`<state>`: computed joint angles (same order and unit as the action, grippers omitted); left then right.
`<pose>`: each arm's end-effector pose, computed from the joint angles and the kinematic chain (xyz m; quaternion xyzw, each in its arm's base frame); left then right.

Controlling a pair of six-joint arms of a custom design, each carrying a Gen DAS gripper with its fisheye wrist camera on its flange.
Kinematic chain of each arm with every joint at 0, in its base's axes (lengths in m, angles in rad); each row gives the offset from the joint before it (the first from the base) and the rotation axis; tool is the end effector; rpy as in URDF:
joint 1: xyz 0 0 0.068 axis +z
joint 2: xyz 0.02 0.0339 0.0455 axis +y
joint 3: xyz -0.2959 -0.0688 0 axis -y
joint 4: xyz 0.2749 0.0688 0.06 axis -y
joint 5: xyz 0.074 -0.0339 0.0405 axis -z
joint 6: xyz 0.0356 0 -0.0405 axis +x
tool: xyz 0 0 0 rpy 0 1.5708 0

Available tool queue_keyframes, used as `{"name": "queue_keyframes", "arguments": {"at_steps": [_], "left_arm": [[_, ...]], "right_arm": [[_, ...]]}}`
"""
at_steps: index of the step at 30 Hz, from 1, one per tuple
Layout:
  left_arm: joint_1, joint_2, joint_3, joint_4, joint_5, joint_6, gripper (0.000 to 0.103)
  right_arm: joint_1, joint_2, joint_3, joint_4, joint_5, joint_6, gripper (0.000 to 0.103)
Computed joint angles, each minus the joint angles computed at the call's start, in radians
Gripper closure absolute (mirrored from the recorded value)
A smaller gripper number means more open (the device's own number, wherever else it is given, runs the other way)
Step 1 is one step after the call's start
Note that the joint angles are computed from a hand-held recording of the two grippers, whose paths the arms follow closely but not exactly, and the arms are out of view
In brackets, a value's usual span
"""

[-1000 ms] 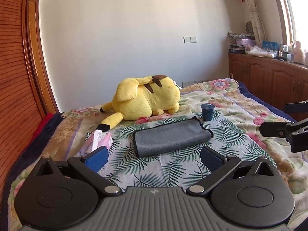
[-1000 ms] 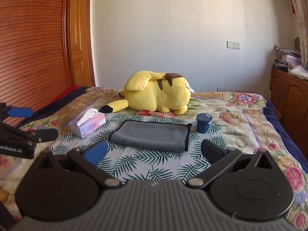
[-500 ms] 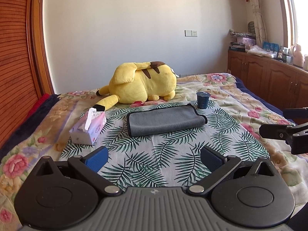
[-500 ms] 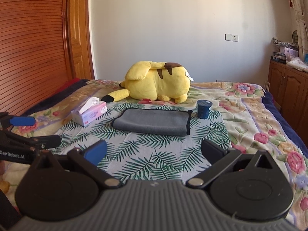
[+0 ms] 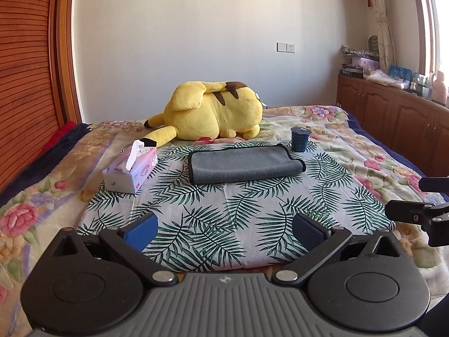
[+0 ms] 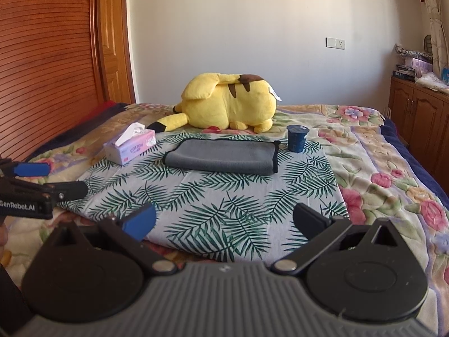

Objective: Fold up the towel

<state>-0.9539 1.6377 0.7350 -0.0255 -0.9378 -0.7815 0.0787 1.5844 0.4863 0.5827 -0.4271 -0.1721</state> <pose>0.2051 -0.2396 0.1540 -0.0693 0.8556 0.0623 0.5092 0.2931 0.0379 0.1395 -0.2115 0.8244 0.1599 0.5001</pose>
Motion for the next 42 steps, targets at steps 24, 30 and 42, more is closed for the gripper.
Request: {"name": "queue_keyframes", "arguments": {"at_steps": [24,30,42], "left_arm": [[-0.039,0.069,-0.041,0.131,-0.093,0.008,0.016],[-0.044,0.066,-0.051,0.160,-0.127,0.026,0.016],[-0.055,0.048,-0.077,0.214,-0.165,0.047,0.016]], "right_arm": [[-0.034,0.097,-0.060,0.209,0.022,0.053,0.000],[-0.039,0.107,-0.081,0.284,0.035,0.074,0.000],[-0.045,0.123,-0.117,0.420,0.065,0.098,0.000]]}}
